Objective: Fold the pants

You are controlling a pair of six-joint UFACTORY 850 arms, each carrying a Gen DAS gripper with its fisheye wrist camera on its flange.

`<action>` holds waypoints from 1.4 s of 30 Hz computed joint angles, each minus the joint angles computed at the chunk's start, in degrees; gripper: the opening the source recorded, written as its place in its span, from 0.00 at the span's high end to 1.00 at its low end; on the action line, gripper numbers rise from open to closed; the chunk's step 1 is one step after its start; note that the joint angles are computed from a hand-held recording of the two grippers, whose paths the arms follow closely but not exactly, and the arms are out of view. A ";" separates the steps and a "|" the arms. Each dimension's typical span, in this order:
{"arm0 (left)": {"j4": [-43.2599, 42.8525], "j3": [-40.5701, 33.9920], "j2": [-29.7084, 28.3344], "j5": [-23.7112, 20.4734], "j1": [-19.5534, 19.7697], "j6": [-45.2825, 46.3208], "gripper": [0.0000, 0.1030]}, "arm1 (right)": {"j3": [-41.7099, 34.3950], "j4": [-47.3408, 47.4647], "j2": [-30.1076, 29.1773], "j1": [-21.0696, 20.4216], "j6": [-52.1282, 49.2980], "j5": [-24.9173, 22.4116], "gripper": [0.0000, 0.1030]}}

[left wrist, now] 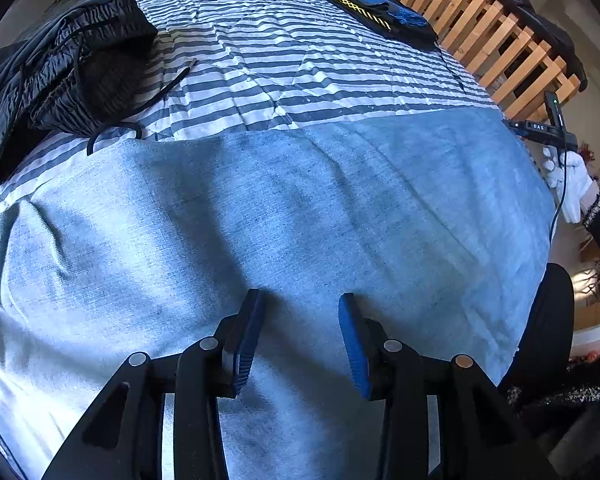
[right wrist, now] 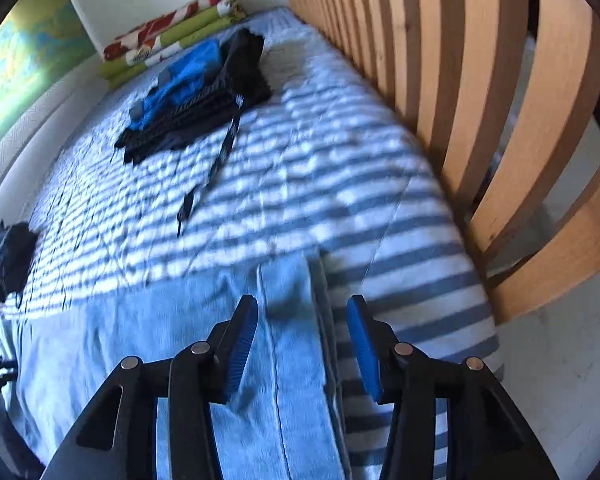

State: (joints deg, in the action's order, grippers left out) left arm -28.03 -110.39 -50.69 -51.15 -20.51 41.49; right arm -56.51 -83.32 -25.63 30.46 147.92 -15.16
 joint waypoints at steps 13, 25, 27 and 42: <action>-1.26 2.73 2.24 2.65 -0.45 -0.70 0.56 | -5.85 15.11 2.33 9.12 -12.60 -25.47 0.87; 3.36 -8.92 -4.75 1.95 6.31 -16.90 0.69 | -11.76 32.49 -3.31 6.61 -28.88 -26.77 0.79; 0.69 -5.58 -1.74 4.04 7.32 -14.71 0.69 | -12.64 33.21 -1.92 7.98 -29.11 -31.18 0.79; 3.00 28.26 19.65 11.79 13.68 -3.74 0.62 | -42.46 26.53 -15.59 18.06 -42.91 -20.69 0.77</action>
State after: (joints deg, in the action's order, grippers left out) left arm -25.02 -82.13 -31.03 -39.36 -6.83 37.74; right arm -98.97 -56.78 -41.22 48.52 105.00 -35.85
